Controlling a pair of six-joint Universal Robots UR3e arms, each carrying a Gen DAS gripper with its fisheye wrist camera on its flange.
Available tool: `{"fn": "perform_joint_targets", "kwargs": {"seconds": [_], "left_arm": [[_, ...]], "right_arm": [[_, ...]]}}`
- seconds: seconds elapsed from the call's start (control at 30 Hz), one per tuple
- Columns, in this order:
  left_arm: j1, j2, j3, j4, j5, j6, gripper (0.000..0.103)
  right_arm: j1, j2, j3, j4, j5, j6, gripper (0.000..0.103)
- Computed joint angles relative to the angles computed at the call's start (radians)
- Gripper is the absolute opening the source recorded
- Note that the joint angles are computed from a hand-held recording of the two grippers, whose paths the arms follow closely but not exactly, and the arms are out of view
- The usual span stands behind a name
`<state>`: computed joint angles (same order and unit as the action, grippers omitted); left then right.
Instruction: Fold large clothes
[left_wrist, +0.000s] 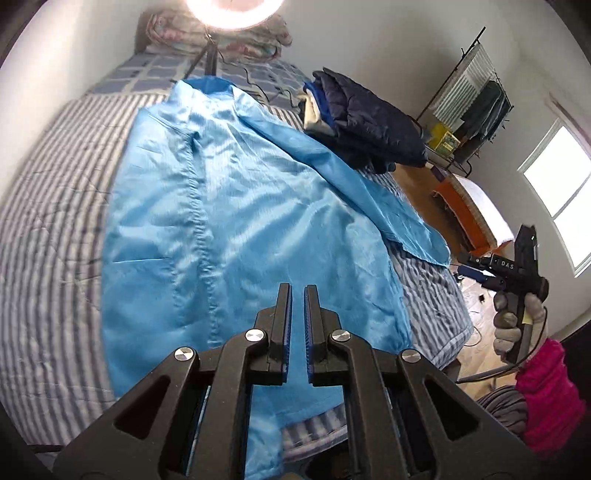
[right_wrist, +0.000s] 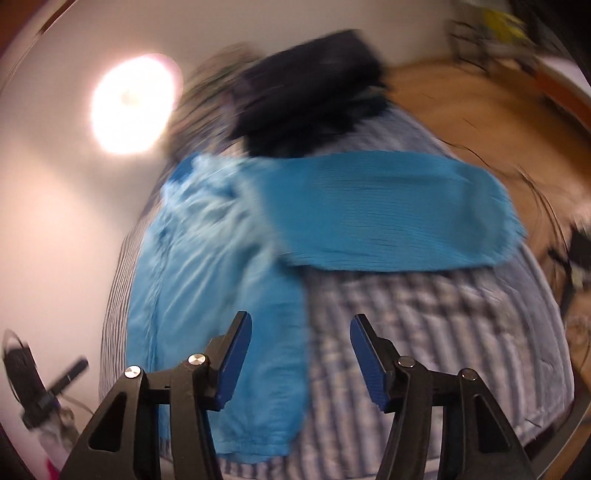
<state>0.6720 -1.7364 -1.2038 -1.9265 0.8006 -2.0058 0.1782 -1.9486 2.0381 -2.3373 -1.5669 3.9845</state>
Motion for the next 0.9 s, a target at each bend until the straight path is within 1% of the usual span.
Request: {"fn": "perform_joint_targets", "kwargs": {"seconds": [0.1,0.17,0.23,0.37,0.4,0.47,0.5,0.53,0.57,0.63,0.73,0.8,0.87,0.9], "left_arm": [[-0.028,-0.005,-0.007,0.028,-0.003,-0.018,0.004],[-0.048,-0.013,-0.006,0.037,-0.004,-0.031,0.004],[-0.062,-0.024,-0.003,0.041,-0.001,-0.046,0.004],[-0.076,-0.082,0.071,-0.049,-0.003,-0.055,0.004],[-0.077,-0.084,0.072,-0.050,-0.004,-0.057,0.004],[-0.081,-0.082,0.066,-0.035,-0.003,-0.066,0.004],[-0.081,-0.086,0.072,-0.040,-0.003,-0.068,0.004],[-0.081,-0.091,0.079,-0.048,-0.005,-0.070,0.004],[-0.080,-0.096,0.086,-0.055,-0.005,-0.073,0.004],[-0.080,-0.103,0.096,-0.067,-0.007,-0.077,0.004],[-0.085,-0.099,0.088,-0.057,0.001,-0.073,0.004],[-0.088,-0.097,0.075,-0.041,0.007,-0.076,0.004],[-0.092,-0.099,0.071,-0.035,0.012,-0.077,0.004],[-0.093,-0.101,0.070,-0.034,0.014,-0.077,0.004]], "right_arm": [[-0.195,-0.220,0.176,0.034,0.108,-0.015,0.055],[-0.331,-0.345,0.262,0.077,0.186,-0.048,0.054],[-0.435,-0.435,0.322,0.121,0.245,-0.077,0.053],[-0.608,-0.578,0.418,0.184,0.333,-0.115,0.053],[-0.679,-0.642,0.444,0.224,0.378,-0.137,0.053],[-0.820,-0.772,0.470,0.354,0.464,-0.206,0.053],[-0.869,-0.801,0.482,0.386,0.494,-0.228,0.053],[-0.901,-0.808,0.498,0.387,0.517,-0.239,0.052],[-0.913,-0.789,0.515,0.357,0.526,-0.240,0.052],[-0.910,-0.727,0.549,0.263,0.513,-0.225,0.051],[-0.856,-0.577,0.579,0.076,0.446,-0.173,0.050],[-0.843,-0.517,0.591,0.006,0.422,-0.161,0.050],[-0.797,-0.430,0.577,-0.077,0.373,-0.148,0.049],[-0.749,-0.353,0.551,-0.135,0.324,-0.139,0.045]]}}
